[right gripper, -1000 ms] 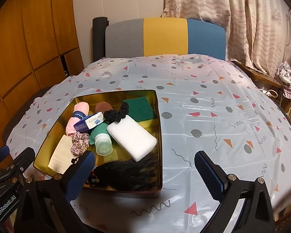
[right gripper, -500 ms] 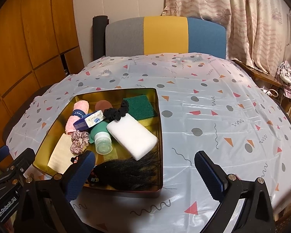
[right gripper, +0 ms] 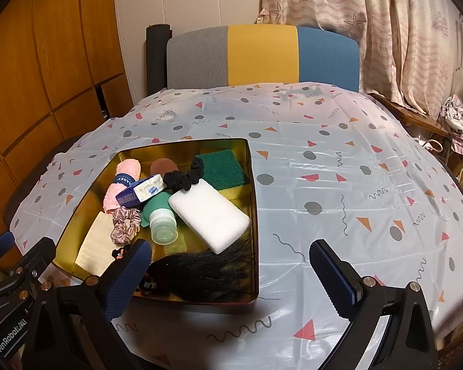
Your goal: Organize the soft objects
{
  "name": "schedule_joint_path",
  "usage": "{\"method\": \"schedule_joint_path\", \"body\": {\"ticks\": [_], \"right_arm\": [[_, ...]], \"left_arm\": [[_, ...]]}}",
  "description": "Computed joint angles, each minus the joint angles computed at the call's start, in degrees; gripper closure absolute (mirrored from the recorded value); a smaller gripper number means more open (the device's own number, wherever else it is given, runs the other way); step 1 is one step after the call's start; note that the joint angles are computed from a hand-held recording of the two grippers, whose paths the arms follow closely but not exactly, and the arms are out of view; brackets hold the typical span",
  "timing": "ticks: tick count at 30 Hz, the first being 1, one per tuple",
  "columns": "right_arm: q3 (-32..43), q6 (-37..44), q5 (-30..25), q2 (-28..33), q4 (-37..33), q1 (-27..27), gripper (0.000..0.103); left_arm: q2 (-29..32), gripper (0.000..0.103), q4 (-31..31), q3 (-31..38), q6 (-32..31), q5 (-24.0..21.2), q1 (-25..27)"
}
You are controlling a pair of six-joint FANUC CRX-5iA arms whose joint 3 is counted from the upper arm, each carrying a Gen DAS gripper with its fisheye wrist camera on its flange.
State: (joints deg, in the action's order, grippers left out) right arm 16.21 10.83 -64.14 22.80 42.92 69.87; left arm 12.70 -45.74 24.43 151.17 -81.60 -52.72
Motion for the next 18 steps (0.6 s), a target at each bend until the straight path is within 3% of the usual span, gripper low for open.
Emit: {"method": "schedule_joint_path", "body": {"ticks": [18], "right_arm": [[0.05,-0.07,0.10,0.06,-0.46,-0.03,0.000]], "left_arm": [[0.11,0.023,-0.38,-0.02,0.08,0.16,-0.29]]}}
